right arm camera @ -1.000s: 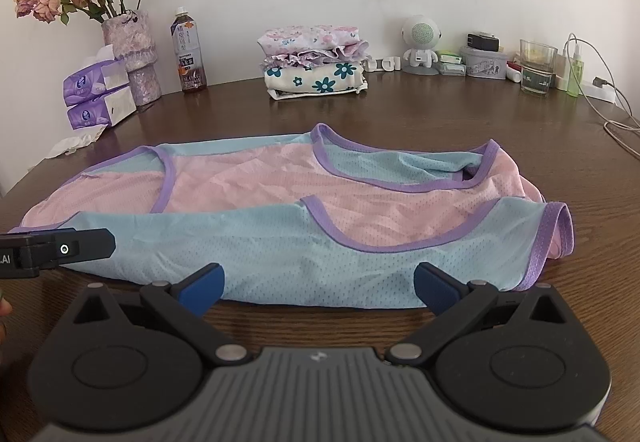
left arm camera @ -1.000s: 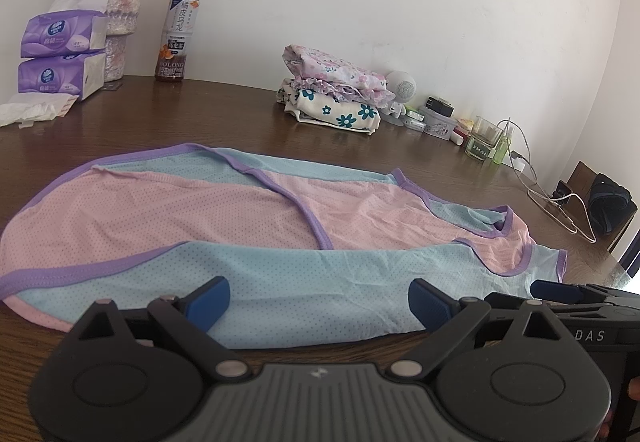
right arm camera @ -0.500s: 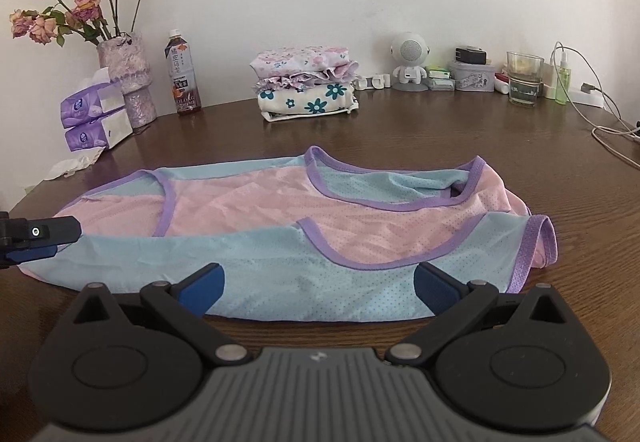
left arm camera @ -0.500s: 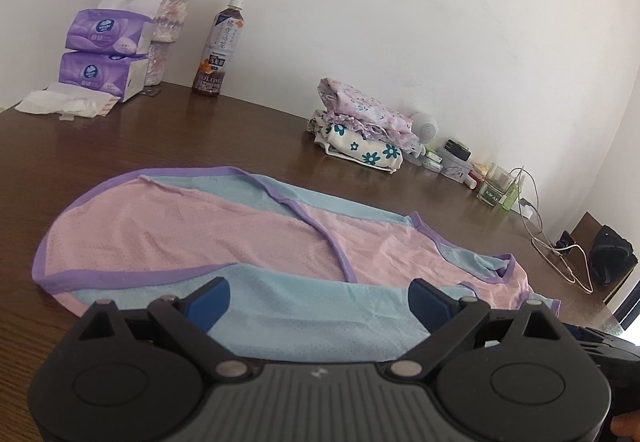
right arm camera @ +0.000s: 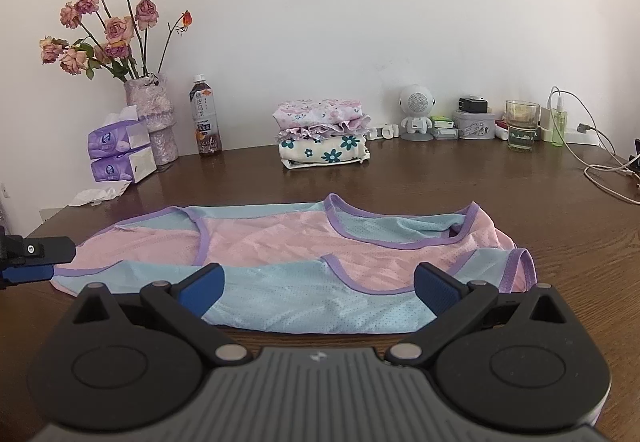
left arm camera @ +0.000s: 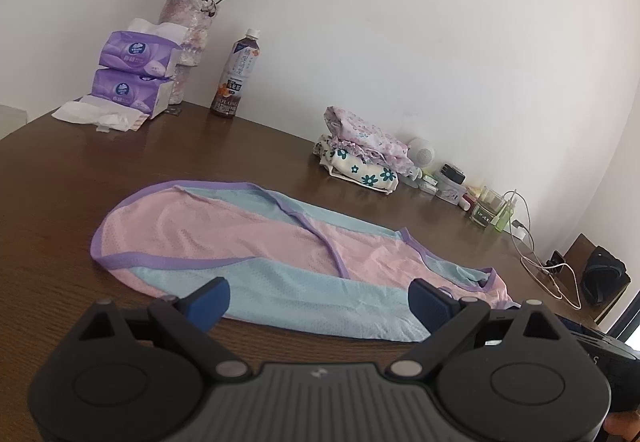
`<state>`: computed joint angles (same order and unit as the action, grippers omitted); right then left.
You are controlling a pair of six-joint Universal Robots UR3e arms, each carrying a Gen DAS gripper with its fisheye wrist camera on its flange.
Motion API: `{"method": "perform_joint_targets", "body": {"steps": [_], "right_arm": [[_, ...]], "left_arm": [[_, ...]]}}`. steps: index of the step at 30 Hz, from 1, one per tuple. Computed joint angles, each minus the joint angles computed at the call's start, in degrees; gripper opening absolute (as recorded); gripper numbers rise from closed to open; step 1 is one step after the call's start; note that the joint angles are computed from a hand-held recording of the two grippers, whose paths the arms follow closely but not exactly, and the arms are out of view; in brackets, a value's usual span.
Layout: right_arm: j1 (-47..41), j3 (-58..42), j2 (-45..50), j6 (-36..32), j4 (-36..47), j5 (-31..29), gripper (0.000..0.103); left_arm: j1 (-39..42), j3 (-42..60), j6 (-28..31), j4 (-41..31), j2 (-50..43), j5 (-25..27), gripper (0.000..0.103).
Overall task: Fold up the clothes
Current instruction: 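Raise both grippers away from the garment and reposition them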
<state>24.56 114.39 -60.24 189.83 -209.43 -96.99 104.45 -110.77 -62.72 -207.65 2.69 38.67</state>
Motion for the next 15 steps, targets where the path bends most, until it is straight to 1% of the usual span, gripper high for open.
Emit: {"method": "perform_joint_targets", "body": {"steps": [2, 6, 13, 15], "right_arm": [[0.82, 0.11, -0.30, -0.36, -0.15, -0.90, 0.103], [0.88, 1.48, -1.65, 0.18, -0.98, 0.68, 0.103], [1.01, 4.48, -4.06, 0.39, -2.68, 1.92, 0.103], [0.95, 5.81, -4.81, 0.50, -3.46, 1.93, 0.103]], "left_arm": [[-3.02, -1.50, -3.48, 4.87, -0.38, -2.53, 0.096], [-8.24, -4.23, -11.37, 14.18, -0.19, -6.70, 0.096], [-16.74, -9.45, -25.21, 28.84, 2.42, -11.62, 0.096], [-18.69, -10.83, -28.38, 32.23, 3.31, -12.31, 0.096]]}}
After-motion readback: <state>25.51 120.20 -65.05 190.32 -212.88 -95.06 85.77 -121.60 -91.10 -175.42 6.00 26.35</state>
